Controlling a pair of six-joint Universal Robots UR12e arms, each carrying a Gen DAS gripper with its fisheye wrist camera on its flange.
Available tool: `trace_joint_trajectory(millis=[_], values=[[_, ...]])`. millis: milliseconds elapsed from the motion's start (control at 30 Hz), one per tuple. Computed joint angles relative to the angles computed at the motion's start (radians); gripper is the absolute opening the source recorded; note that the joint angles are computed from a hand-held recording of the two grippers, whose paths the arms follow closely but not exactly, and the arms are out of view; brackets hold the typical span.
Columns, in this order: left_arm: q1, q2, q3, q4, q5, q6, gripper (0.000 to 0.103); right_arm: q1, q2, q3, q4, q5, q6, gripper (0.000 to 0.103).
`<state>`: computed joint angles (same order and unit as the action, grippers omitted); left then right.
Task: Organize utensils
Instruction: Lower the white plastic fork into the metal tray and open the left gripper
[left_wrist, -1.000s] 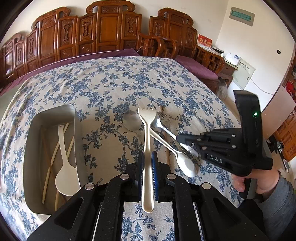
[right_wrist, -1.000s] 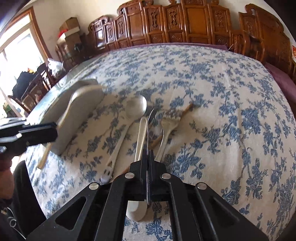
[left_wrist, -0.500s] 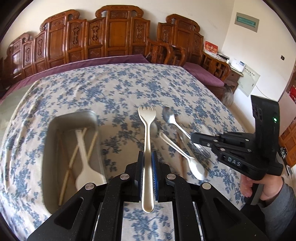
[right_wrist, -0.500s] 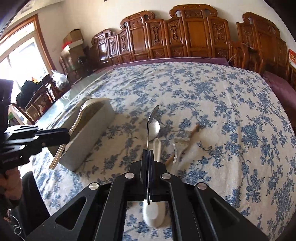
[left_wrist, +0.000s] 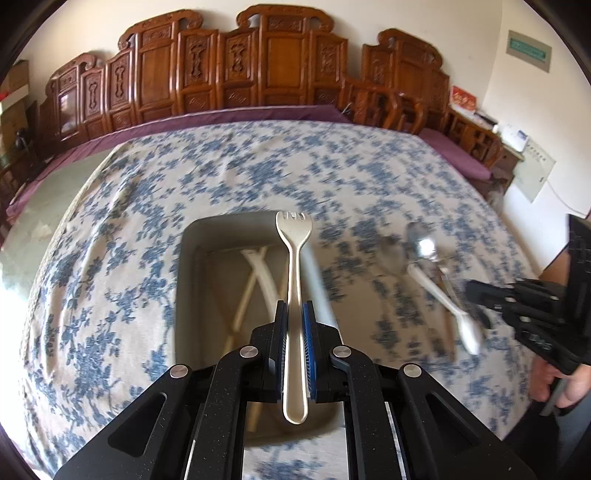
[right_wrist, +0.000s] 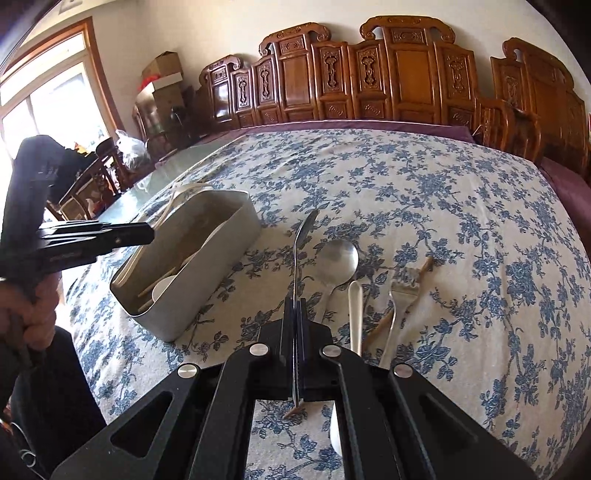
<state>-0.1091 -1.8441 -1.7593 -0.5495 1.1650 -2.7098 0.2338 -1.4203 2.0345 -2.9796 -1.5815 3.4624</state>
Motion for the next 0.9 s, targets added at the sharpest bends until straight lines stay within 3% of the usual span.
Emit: trace_joint_trajectory(millis=[133, 367, 900], values=[[-0.002, -0.03, 0.026, -0.024, 0.055, 0.007, 0.008, 0.007, 0.005, -0.004, 0.005, -0.009, 0.001, 0.002], [0.001, -0.056, 0.039, -0.037, 0.084, 0.006, 0.008, 0.006, 0.014, -0.009, 0.039, -0.019, 0.016, 0.002], [0.016, -0.067, 0.045, -0.053, 0.053, 0.001, 0.008, 0.018, 0.032, -0.029, 0.08, -0.033, 0.025, 0.002]])
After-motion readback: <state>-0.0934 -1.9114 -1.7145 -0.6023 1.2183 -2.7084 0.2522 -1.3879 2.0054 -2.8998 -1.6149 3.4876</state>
